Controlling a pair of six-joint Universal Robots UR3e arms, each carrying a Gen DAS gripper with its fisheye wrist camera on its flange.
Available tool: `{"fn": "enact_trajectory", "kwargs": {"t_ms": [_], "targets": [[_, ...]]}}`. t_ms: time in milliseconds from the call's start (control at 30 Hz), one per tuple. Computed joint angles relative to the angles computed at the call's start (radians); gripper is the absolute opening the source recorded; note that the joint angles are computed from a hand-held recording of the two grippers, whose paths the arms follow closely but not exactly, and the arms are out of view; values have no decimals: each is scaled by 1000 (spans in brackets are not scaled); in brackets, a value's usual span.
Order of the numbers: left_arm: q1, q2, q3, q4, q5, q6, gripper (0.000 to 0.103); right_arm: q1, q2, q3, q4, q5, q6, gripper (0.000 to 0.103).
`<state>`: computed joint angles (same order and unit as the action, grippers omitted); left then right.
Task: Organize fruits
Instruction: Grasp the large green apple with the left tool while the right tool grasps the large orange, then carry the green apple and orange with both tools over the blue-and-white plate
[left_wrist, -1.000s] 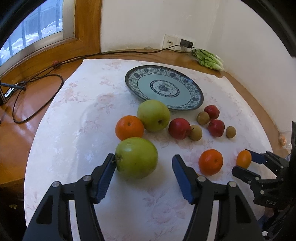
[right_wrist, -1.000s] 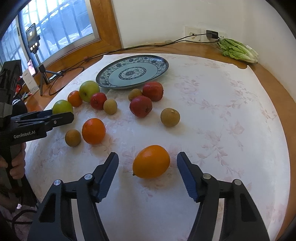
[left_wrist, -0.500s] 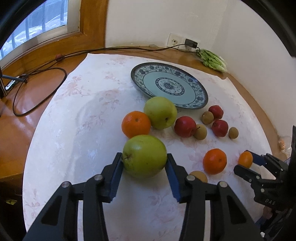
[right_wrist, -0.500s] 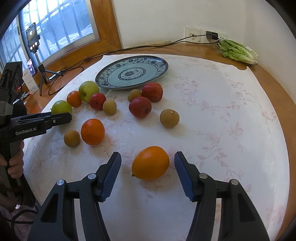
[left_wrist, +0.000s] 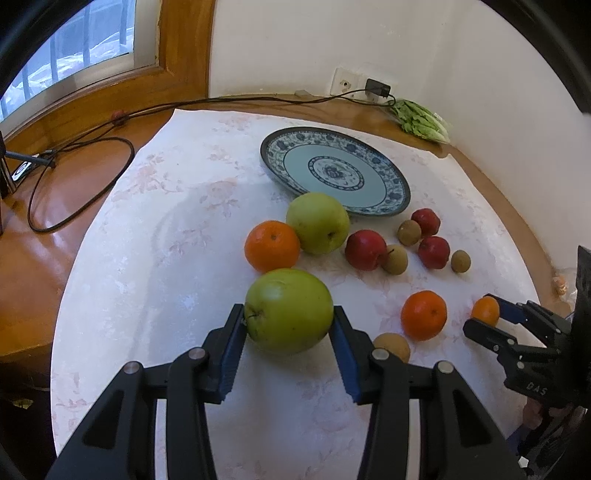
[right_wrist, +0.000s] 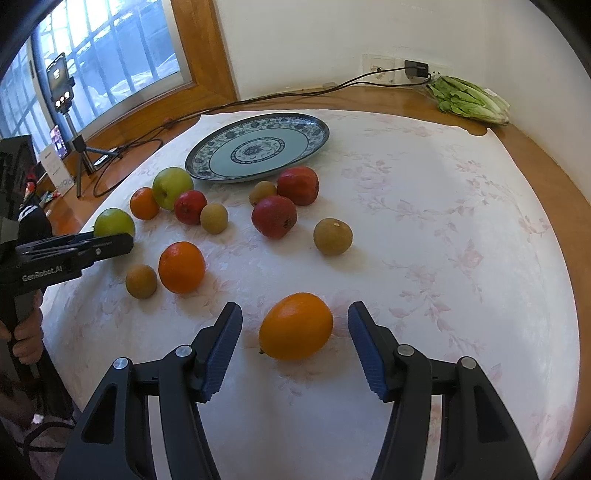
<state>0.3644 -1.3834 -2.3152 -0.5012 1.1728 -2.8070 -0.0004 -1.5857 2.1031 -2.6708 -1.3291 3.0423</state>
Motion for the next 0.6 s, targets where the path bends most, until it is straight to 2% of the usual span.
{"fn": "enact_trajectory", "kwargs": {"t_ms": [233, 267, 333, 367, 600], "targets": [[-2, 14, 4, -11, -3, 2, 48, -25, -6, 16, -15, 30, 5, 61], [-4, 16, 7, -15, -3, 3, 47, -23, -6, 16, -18, 27, 5, 58], [-7, 20, 11, -20, -4, 4, 48, -21, -6, 19, -23, 25, 1, 42], [-8, 23, 12, -22, -3, 5, 48, -25, -7, 20, -19, 35, -5, 38], [-20, 37, 37, -40, -1, 13, 48, -28, -8, 21, -21, 43, -14, 38]]}}
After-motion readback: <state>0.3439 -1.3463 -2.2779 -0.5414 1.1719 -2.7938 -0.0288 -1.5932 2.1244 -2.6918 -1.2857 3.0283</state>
